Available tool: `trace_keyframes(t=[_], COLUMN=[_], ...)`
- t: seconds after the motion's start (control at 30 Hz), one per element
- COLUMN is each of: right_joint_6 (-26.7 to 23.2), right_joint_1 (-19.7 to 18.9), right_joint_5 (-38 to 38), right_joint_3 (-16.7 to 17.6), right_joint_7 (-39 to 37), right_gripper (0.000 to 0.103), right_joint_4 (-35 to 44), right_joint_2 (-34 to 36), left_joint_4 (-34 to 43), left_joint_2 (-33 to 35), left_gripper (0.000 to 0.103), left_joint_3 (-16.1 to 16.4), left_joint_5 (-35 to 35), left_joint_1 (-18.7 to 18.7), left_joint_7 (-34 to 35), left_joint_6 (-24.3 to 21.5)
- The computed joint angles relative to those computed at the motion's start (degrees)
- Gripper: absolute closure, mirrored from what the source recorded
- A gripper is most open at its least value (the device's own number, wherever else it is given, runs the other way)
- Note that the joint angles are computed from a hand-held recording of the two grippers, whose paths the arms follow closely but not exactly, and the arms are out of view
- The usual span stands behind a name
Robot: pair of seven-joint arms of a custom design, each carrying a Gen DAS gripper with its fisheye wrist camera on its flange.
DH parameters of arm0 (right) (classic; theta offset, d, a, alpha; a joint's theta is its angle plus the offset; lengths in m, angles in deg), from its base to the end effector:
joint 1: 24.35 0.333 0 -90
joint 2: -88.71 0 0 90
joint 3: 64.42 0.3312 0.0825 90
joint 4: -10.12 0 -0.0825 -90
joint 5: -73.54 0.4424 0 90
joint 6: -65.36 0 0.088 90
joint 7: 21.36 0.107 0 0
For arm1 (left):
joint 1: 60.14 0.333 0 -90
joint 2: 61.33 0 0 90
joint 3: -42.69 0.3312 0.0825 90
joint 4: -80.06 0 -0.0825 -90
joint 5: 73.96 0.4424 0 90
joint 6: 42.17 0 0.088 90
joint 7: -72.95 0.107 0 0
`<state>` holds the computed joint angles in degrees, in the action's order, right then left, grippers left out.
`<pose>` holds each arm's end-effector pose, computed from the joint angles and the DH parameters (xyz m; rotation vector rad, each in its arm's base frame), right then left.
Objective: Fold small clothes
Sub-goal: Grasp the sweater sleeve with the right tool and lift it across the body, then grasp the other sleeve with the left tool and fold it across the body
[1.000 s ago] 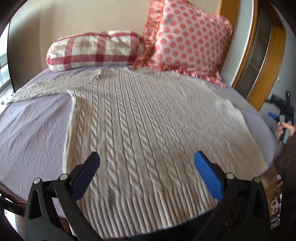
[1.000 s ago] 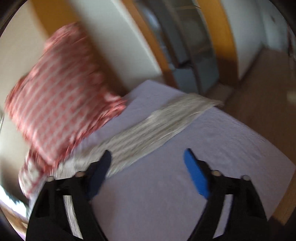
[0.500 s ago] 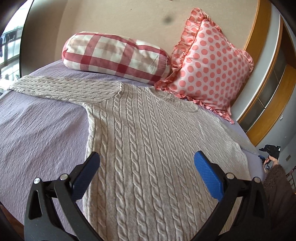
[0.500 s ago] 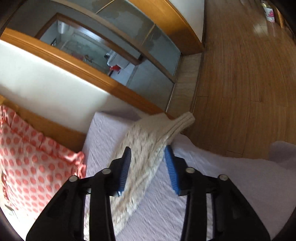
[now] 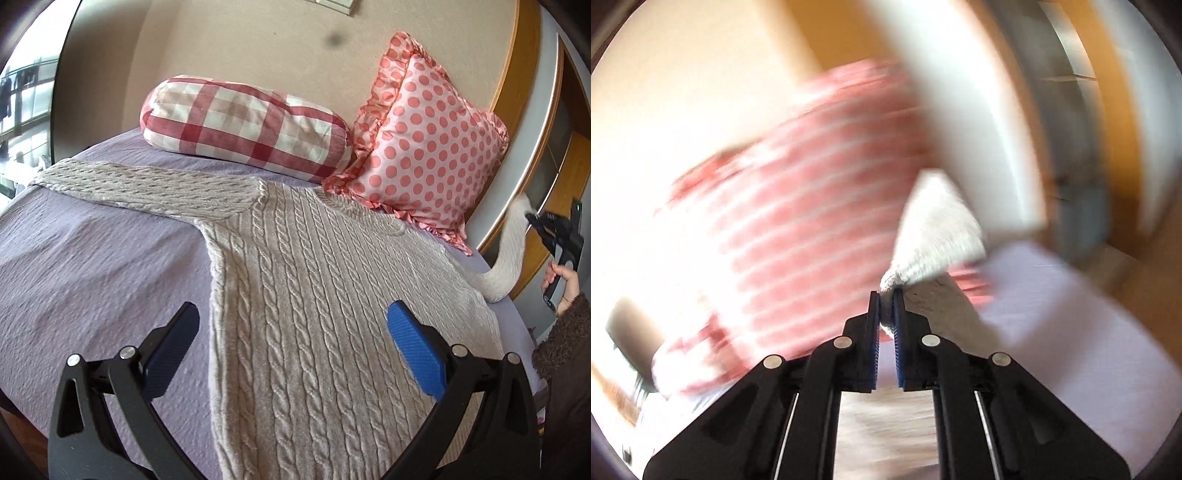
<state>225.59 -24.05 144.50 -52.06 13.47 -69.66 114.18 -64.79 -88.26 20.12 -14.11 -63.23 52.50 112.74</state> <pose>0.7902 0.0957 0.5423 -1.4180 1.2751 -0.3536 0.4234 -0.2410 0.4614 -2.0852 1.0880 -0.9724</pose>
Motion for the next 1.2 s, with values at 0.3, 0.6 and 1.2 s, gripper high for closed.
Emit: trace_keyframes(t=[0.3, 0.6, 1.2], right_joint_6=[-15.54, -10.3, -31.72], right_joint_1=[15.61, 16.7, 11.91], right_joint_5=[-21.71, -21.01, -18.39], right_joint_3=[0.16, 4.06, 0.48], right_joint_7=[13.31, 15.2, 13.23], right_gripper=[0.096, 0.095, 0.019], right_joint_4=[-0.78, 1.38, -8.11], right_joint_2=[3.68, 6.46, -1.53], left_joint_4=[-7.2, -13.63, -14.94], left_joint_2=[-9.5, -17.74, -4.27], left_gripper=[0.002, 0.002, 0.034], left_joint_3=[5.33, 9.06, 16.9], left_joint_5=[-11.0, -17.81, -34.64], left_joint_1=[-1.4, 6.67, 24.9], left_joint_7=[8.3, 16.65, 20.56], left_joint_6=[-3.87, -3.44, 23.58])
